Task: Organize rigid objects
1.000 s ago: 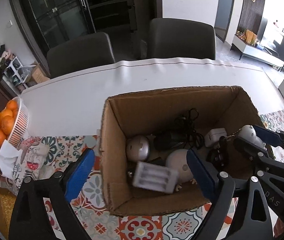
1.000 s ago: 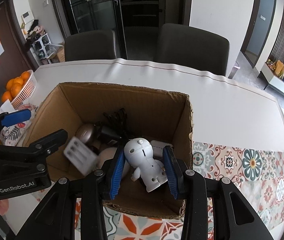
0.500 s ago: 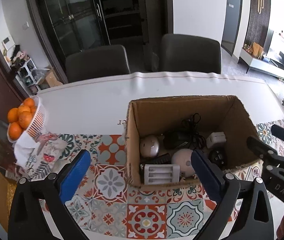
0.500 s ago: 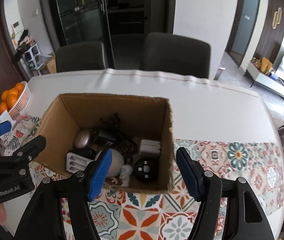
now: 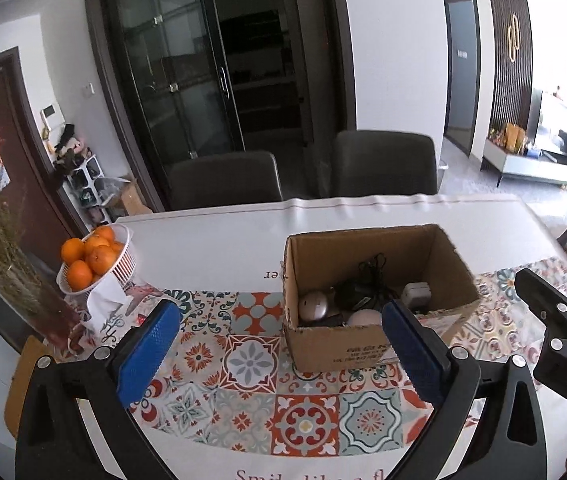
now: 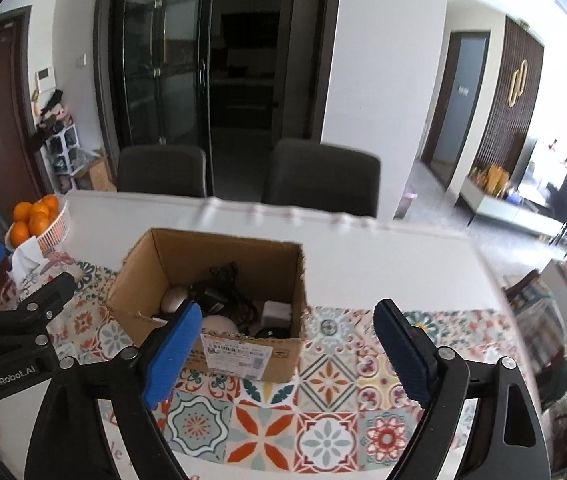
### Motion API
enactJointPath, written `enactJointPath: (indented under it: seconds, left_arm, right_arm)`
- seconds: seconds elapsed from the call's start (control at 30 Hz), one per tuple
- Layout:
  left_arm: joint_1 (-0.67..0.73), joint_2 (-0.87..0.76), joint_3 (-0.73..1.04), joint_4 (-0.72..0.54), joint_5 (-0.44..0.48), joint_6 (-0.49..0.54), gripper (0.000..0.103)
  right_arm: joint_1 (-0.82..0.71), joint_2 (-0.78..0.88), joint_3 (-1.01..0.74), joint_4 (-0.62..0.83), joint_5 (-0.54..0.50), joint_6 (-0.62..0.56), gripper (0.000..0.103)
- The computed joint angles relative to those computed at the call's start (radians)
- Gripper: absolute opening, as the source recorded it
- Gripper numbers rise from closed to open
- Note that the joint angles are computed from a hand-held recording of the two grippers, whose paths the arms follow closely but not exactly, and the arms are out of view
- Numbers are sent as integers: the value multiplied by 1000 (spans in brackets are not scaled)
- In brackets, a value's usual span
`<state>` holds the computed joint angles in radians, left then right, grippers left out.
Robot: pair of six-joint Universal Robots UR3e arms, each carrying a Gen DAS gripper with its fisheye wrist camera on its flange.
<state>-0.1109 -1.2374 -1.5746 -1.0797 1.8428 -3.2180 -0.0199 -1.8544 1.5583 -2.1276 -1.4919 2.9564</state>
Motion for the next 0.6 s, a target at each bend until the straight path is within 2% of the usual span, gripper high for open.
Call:
enactJointPath:
  seconds: [0.33, 0.6]
  left_arm:
    - [-126, 135, -33, -56, 96, -82, 103]
    - [-249, 173, -40, -108, 201, -159, 103]
  right_arm:
    - [-120, -247, 67, 130, 122, -55, 94]
    - [-347, -443, 91, 357, 329, -188, 94]
